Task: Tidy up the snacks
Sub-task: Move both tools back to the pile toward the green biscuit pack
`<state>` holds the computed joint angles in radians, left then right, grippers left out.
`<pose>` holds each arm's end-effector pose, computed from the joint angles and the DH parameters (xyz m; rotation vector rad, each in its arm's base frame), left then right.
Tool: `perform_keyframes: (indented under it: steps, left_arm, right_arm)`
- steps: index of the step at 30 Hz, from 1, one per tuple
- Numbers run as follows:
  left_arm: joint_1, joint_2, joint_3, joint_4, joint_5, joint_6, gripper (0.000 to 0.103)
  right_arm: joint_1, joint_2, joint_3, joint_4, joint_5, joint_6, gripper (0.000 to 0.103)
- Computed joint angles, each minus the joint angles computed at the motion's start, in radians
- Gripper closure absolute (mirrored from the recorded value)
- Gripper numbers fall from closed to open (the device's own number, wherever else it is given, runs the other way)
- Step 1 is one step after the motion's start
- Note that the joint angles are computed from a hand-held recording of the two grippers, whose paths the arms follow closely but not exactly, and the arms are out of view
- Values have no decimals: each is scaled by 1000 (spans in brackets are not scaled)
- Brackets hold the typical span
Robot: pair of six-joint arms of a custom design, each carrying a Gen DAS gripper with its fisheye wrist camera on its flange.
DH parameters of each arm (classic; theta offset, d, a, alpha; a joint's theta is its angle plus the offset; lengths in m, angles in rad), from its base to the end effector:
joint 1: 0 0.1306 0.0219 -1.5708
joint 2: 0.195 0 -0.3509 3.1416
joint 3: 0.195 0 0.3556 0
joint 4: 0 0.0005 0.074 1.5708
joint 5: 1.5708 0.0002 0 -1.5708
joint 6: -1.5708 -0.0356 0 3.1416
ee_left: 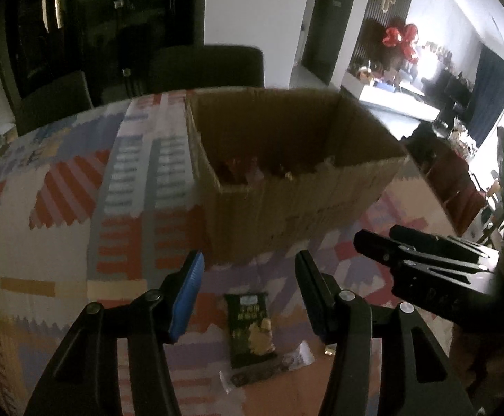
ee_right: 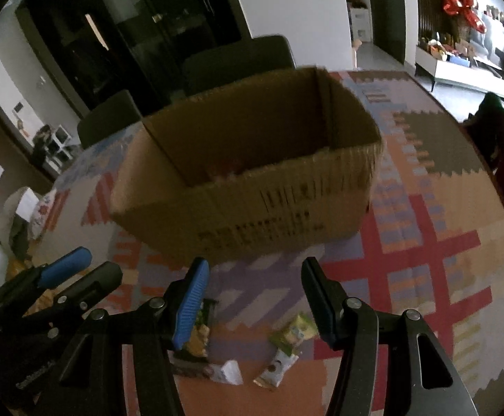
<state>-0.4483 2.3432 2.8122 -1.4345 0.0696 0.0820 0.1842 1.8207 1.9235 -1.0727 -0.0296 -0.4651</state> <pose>0.6207 -0.3018 0.4003 0.4935 2.5116 -0.2954 0.5784 0.1083 0.3933 0.3476 2.5425 0.2896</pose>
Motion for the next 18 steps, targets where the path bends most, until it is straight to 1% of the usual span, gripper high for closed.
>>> perform_keyframes:
  steps: [3, 6, 10, 13, 18]
  left_arm:
    - [-2, -54, -139, 50, -8, 1, 44]
    - [-2, -72, -203, 55, 15, 9, 44]
    - [-6, -64, -226, 36, 26, -4, 44]
    - [-7, -49, -223, 9, 59, 11, 44]
    - [-7, -34, -231, -13, 76, 17, 44]
  right_arm:
    - [3, 3, -16, -10, 5, -6, 46]
    - [3, 1, -42, -15, 9, -26, 46]
    - [2, 4, -70, -26, -3, -43, 46]
    - [-1, 6, -91, -31, -19, -62, 46]
    - [0, 13, -116, -43, -30, -75, 46]
